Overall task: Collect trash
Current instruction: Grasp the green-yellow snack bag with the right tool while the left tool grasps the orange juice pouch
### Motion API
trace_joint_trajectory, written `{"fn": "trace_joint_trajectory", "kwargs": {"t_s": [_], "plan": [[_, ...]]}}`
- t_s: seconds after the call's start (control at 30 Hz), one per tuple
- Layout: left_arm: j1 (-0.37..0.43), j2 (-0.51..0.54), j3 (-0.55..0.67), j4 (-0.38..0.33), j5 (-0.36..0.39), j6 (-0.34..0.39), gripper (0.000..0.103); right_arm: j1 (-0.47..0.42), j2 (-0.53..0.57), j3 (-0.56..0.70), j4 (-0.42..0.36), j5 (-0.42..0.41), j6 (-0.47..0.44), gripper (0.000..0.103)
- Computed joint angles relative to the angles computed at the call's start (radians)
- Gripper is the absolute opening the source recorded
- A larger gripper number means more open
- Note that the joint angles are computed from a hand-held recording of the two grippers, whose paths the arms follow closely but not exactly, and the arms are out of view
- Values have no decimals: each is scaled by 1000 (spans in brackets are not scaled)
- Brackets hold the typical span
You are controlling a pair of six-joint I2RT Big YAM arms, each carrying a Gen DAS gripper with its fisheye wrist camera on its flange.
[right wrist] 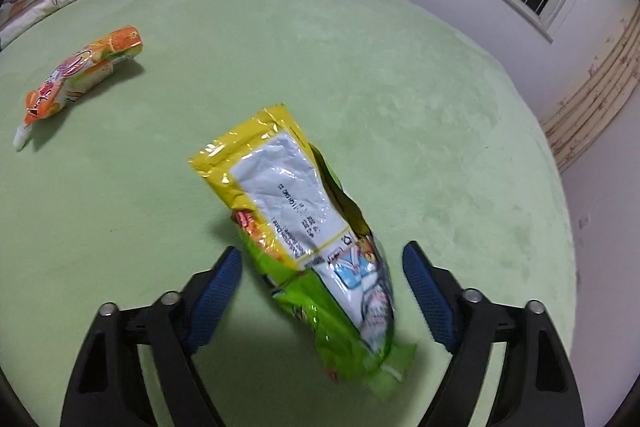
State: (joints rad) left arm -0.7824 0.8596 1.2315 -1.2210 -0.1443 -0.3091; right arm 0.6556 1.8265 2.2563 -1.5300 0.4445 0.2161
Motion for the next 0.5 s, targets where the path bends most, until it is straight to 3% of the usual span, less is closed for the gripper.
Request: {"fn": "trace_joint_trajectory", "kwargs": {"t_s": [0.03, 0.17, 0.27, 0.5], "plan": [[4, 1, 1, 0, 6, 1, 91, -5, 2, 0, -1, -7, 13, 56], [20, 5, 13, -4, 29, 4, 91, -11, -30, -43, 44, -29, 45, 49], [52, 10, 28, 1, 42, 19, 91, -6, -88, -116, 117, -40, 77, 47], [177, 83, 108, 33, 47, 136, 91, 66, -251, -277, 271, 11, 210, 47]]}}
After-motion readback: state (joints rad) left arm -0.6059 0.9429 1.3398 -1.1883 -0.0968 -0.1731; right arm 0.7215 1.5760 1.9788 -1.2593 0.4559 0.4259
